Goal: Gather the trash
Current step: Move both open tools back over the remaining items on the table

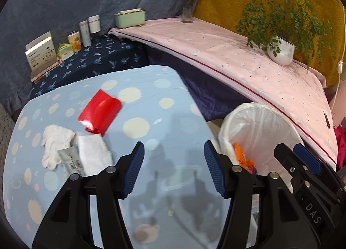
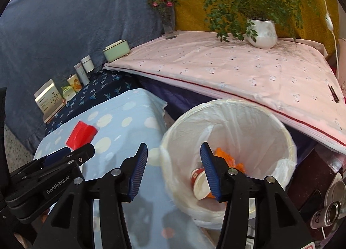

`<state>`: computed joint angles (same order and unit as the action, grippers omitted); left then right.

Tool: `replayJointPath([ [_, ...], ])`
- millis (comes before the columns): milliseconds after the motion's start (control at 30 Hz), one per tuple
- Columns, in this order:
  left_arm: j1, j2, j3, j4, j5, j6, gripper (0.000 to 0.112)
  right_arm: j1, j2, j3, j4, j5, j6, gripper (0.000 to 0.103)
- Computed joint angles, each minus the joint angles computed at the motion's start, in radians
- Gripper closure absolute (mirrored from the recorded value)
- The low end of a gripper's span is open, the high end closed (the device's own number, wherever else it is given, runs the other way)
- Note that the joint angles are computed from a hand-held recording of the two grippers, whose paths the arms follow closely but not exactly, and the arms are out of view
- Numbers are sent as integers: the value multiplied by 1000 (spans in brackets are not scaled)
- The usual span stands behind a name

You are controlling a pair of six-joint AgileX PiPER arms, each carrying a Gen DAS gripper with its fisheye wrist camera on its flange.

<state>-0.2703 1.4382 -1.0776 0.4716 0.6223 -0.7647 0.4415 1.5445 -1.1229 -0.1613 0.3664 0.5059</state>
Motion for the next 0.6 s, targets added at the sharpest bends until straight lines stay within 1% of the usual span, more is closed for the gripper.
replayJointPath([
  [100, 49, -35, 41, -7, -7, 20, 52, 56, 15, -12, -47, 10, 56, 53],
  [233, 132, -72, 93, -29, -14, 53, 43, 130, 40, -41, -101, 29, 123, 53],
  [267, 156, -83, 107, -34, -18, 63, 43, 150, 49, -51, -114, 35, 139, 53],
  [400, 268, -108, 144, -104, -35, 156, 42, 221, 82, -85, -163, 58, 194, 53],
  [500, 346, -124, 171, -158, -46, 227, 37, 267, 107, -108, -183, 74, 222, 53],
  [600, 422, -130, 189, -216, -56, 311, 35, 303, 137, -141, -191, 96, 231, 53],
])
